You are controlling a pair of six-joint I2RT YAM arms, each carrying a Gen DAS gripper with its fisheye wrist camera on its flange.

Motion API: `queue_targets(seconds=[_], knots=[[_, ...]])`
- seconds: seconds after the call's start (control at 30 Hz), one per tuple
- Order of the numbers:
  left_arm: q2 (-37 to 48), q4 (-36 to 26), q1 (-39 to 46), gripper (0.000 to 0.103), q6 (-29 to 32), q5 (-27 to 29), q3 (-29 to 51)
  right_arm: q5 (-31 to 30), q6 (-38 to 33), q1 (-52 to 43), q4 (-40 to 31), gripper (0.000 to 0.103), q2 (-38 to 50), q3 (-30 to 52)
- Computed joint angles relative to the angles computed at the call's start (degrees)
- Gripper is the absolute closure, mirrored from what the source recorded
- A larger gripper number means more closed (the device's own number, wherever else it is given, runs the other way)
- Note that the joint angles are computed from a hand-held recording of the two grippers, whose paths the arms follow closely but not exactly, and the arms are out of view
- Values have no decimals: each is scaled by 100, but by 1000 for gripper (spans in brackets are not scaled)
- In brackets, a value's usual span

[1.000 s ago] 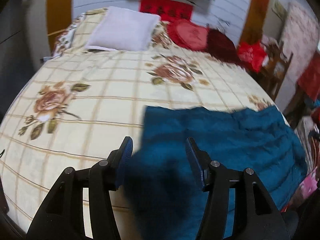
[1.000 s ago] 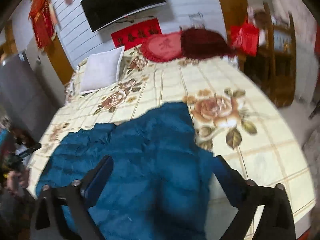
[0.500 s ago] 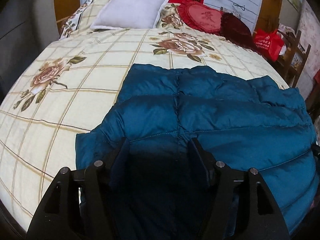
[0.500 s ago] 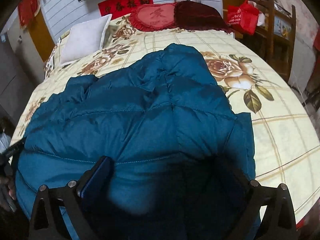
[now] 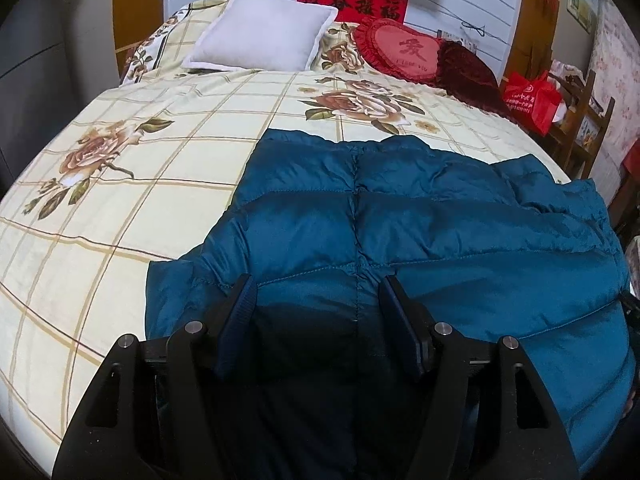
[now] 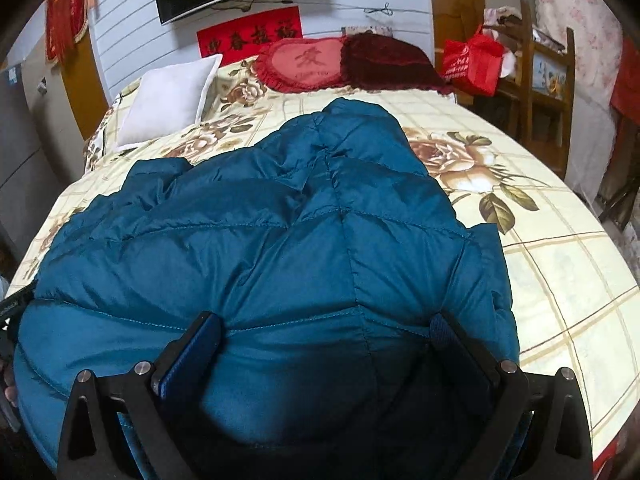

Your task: Fold large clothes

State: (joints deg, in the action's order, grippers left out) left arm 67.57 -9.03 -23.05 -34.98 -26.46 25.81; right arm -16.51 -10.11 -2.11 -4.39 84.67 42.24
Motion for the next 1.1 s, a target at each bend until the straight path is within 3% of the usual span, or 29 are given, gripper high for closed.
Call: queue_targets(seconds=[0.2,0.37,0.53,0.67,0.77,0.87,0.9,0.97,1.1], knots=[[-1,21,-11,36,-83,33,-10,154,-32,73,-197,0,44,132],[-244,290,366,33,-205,658,-237,499,-96,229,-1483,1,-45,814],[-630,876,1311,16,-292,2344,-590,472,-341,198,-2628,1,-1891,549],[-846,970,1620,15,-206,2879,-710,174,-832,-263,-3885,1,-3759,251],[-1142,449,1131,15,-118,2182,-595,-746,-1668,-1463,-4918,1,-4676,167],[-1130,-469,-170,14,-260,348,-254,-1804,-3004,-3164,-5939,1,-4961,152],[-890,-696,-368,10,-348,102,-94,-2119,-3544,-3743,-6265,1,-4893,141],[-530,-938,-456,10,-459,-20,94,-2481,-4354,-4518,-6735,1,-4694,90],[-276,-1038,-471,9,-522,-68,230,-2731,-5115,-5262,-7101,1,-4305,-128]])
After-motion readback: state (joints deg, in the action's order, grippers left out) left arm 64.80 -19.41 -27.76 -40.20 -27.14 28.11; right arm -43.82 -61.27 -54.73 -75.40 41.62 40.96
